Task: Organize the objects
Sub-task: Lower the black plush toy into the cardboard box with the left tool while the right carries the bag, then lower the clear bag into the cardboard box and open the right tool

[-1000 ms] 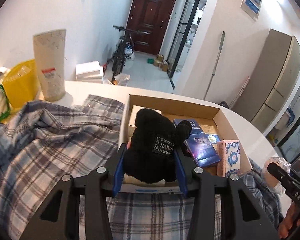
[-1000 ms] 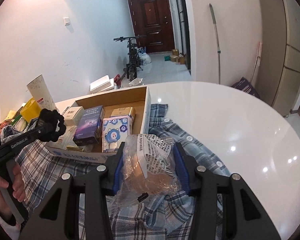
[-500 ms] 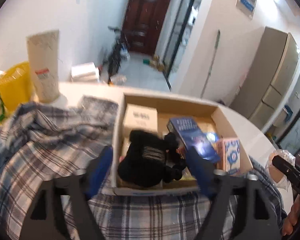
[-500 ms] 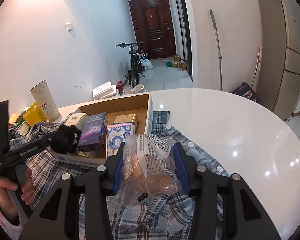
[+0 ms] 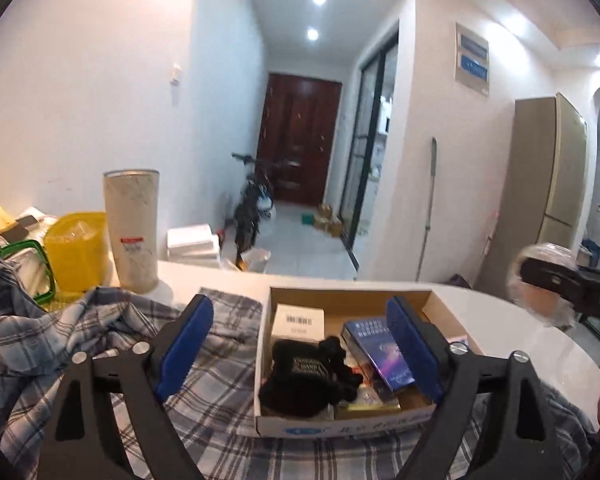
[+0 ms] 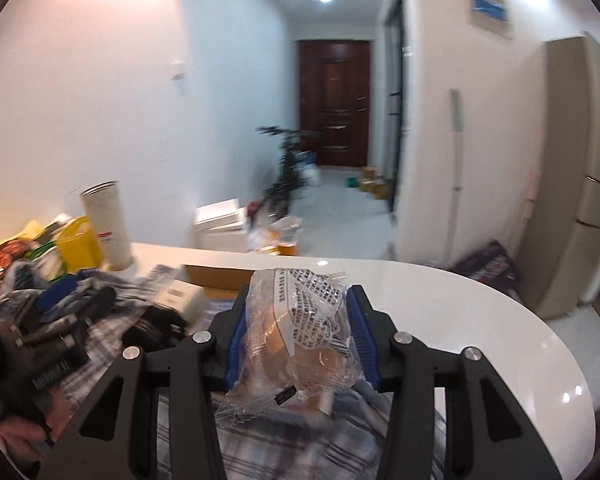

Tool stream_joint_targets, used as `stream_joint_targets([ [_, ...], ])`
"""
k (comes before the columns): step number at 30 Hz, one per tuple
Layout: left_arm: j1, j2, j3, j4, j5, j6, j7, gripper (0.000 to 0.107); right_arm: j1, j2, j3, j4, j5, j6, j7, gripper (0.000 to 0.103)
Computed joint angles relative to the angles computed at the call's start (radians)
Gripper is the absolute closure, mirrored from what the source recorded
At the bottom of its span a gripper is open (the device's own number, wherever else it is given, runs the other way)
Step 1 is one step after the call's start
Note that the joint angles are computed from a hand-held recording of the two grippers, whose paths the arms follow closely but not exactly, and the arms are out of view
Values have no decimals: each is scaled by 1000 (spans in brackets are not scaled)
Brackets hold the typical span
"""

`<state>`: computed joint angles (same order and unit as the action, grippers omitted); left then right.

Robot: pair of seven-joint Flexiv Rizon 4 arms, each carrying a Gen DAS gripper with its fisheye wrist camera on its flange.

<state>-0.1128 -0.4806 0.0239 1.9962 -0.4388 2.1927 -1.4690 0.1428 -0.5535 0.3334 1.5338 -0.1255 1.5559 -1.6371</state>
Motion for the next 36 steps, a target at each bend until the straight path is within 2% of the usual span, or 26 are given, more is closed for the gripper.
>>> stream_joint_targets([
  [1, 9, 2, -4, 2, 14, 3, -6, 16, -16, -21, 39, -39, 0, -36, -12, 58],
  [2, 16, 4, -7, 2, 25, 5, -11, 16, -11, -35, 45, -65, 5, -53, -19, 58],
  [6, 54, 14, -26, 13, 56, 23, -76, 15, 123, -82, -108, -128, -38, -50, 57, 58],
  [10, 4, 2, 15, 10, -40, 44, -60, 4, 150, -153, -114, -229, -45, -148, 111, 58],
  [14, 41, 5, -11, 18, 0, 64, -104, 4, 203, -198, -191, -259, -75, -144, 158, 58],
  [21, 36, 1, -14, 4, -11, 20, -97, 4, 167, -240, -150, -324, -51, -226, 176, 56],
  [22, 57, 7, -29, 8, 11, 1, -121, 4, 176, -242, -163, -323, -51, -216, 186, 55],
  [24, 91, 12, -49, 11, 56, -24, -164, 4, 180, -236, -177, -310, -44, -192, 207, 41],
  [25, 82, 10, -39, 8, 49, -27, -168, 4, 177, -236, -175, -310, -39, -181, 217, 30],
  [26, 68, 7, -25, 5, 36, -26, -166, 4, 173, -236, -172, -308, -30, -161, 227, 23],
  [28, 56, 4, -12, 4, 23, -20, -169, 4, 162, -234, -162, -301, -20, -125, 240, 16],
  [34, 19, 11, 17, 9, -23, -12, -144, 4, 140, -190, -150, -254, -29, -94, 255, 15],
  [36, 30, 23, 9, 17, -1, -8, -142, 4, 123, -155, -136, -202, -21, -63, 251, 15],
])
